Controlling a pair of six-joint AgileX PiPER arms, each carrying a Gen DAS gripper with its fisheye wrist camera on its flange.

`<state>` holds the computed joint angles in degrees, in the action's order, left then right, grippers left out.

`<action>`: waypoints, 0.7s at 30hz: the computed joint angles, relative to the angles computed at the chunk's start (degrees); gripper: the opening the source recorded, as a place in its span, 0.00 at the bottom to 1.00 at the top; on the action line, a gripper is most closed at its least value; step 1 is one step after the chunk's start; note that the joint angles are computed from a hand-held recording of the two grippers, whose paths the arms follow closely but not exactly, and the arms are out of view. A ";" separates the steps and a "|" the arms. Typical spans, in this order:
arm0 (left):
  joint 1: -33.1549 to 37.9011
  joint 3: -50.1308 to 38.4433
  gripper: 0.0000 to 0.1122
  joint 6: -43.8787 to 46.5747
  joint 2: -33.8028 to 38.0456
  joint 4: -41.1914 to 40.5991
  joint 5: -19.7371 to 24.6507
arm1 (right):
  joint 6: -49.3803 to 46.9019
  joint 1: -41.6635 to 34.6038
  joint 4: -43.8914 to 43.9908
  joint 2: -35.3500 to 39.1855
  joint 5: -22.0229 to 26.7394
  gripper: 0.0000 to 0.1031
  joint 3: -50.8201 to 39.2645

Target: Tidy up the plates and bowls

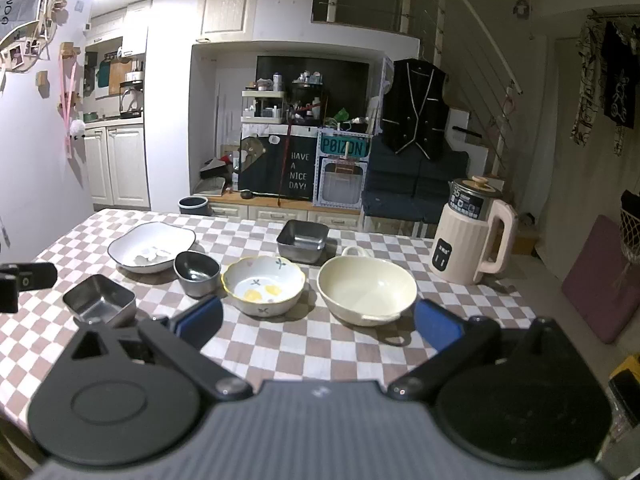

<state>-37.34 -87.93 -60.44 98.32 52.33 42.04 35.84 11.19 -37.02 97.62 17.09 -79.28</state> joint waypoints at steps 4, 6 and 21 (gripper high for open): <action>0.40 -0.80 0.92 1.19 0.16 -1.36 0.24 | -0.93 -0.07 0.96 0.13 0.30 1.00 -0.31; 0.46 -0.76 0.92 1.27 0.13 -1.43 0.16 | -1.19 -0.05 1.20 0.22 0.46 1.00 -0.51; 3.12 -2.63 0.92 5.27 1.10 -5.65 -0.26 | -4.94 0.26 5.07 3.37 3.39 1.00 -4.72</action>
<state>-34.22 -90.56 -55.17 99.42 46.68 41.78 30.90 11.45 -31.95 100.99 20.48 -84.00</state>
